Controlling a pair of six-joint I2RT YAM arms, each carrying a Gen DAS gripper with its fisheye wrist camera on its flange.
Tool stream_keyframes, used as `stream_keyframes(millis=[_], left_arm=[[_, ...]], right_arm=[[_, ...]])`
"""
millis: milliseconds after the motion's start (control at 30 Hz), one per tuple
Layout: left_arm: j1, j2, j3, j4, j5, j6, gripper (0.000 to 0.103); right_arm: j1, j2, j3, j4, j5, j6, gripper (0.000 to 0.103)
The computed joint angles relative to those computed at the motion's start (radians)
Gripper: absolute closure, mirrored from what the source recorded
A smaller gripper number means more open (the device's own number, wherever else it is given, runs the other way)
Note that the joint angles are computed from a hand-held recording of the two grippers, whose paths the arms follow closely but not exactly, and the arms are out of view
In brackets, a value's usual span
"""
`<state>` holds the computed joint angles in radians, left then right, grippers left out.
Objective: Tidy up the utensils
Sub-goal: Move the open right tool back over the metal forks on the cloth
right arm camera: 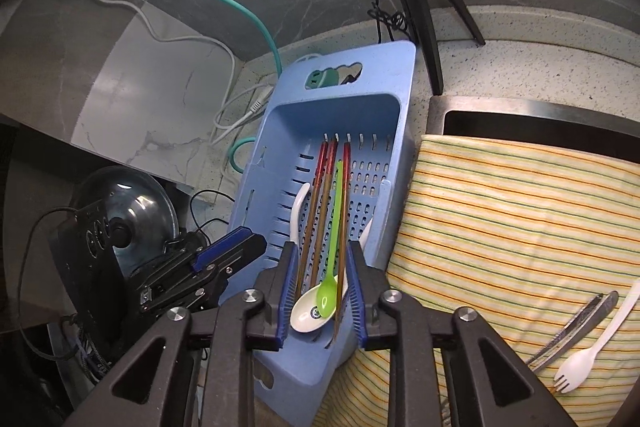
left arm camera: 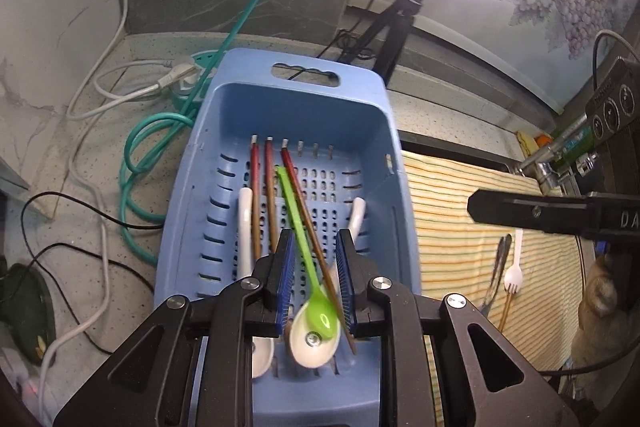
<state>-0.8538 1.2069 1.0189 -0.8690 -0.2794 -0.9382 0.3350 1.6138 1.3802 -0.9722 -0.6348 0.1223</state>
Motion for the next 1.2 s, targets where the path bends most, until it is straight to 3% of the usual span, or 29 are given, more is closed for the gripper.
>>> stream_keyframes(millis=[133,267,333,400,600,800,1200], left_arm=[[-0.085,0.022,0.051,-0.028,-0.049,-0.037,0.072],[-0.156,0.053,0.089,-0.029,-0.077,-0.079,0.071],[-0.196,0.076,0.11,-0.024,-0.089,-0.095,0.068],[-0.231,0.109,0.135,-0.019,-0.097,-0.108,0.055],[-0.323,0.216,0.214,-0.007,-0.103,-0.127,0.055],[-0.384,0.336,0.301,0.021,-0.084,-0.133,0.055],[-0.457,0.561,0.456,0.083,0.005,-0.118,0.055]], right_arm=[[-0.081,-0.057,-0.002,-0.065,-0.013,-0.106,0.073],[-0.2,-0.082,0.011,-0.162,-0.051,-0.234,0.067],[-0.266,-0.088,0.014,-0.206,-0.065,-0.296,0.055],[-0.33,-0.087,0.021,-0.247,-0.072,-0.358,0.053],[-0.521,-0.042,0.044,-0.384,-0.079,-0.537,0.053],[-0.662,0.004,0.026,-0.436,-0.051,-0.658,0.053],[-0.758,0.096,-0.041,-0.425,-0.032,-0.699,0.053]])
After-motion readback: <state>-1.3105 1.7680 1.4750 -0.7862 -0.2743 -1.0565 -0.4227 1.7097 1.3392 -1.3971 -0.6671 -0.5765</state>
